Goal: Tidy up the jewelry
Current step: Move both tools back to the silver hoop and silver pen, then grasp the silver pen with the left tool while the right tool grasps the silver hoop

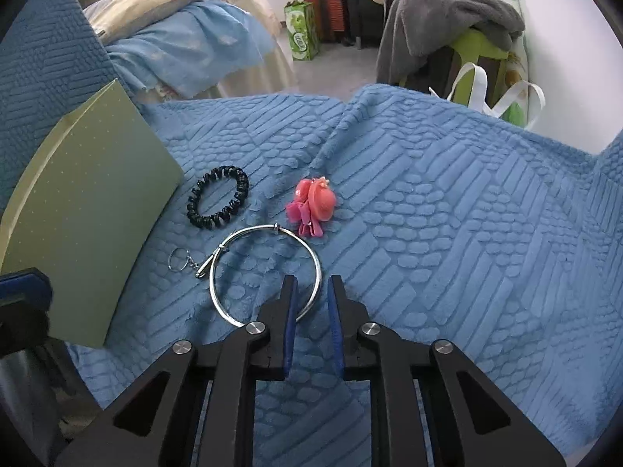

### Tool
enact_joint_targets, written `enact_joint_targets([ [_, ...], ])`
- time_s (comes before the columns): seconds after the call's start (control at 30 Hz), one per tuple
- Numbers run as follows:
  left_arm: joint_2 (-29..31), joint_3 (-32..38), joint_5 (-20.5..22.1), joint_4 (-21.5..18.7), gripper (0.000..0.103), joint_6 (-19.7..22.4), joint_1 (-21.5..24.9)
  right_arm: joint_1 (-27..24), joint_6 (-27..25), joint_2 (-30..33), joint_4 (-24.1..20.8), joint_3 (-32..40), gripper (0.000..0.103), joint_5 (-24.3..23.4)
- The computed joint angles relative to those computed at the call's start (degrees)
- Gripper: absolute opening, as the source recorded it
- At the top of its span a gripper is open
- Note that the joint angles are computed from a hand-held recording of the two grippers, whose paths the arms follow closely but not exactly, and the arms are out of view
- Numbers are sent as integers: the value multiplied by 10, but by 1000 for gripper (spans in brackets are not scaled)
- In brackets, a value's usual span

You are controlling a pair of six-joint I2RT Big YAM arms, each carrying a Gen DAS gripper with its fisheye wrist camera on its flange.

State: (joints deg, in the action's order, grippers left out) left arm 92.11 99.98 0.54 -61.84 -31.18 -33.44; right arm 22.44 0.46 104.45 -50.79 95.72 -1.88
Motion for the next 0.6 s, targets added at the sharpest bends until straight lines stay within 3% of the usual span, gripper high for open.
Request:
enact_joint_targets([
  [0.17,25,21,-8,-17,15,-8,-3,11,-29,-7,7,-11,4,41],
  [0.47,77,60,-36,-41,15,-14,-7,-30,29,-35,29,-33,2,11],
  [0.6,113,95,-73,-67,15,-1,-13,-42,42,-43,39,-43,2,7],
])
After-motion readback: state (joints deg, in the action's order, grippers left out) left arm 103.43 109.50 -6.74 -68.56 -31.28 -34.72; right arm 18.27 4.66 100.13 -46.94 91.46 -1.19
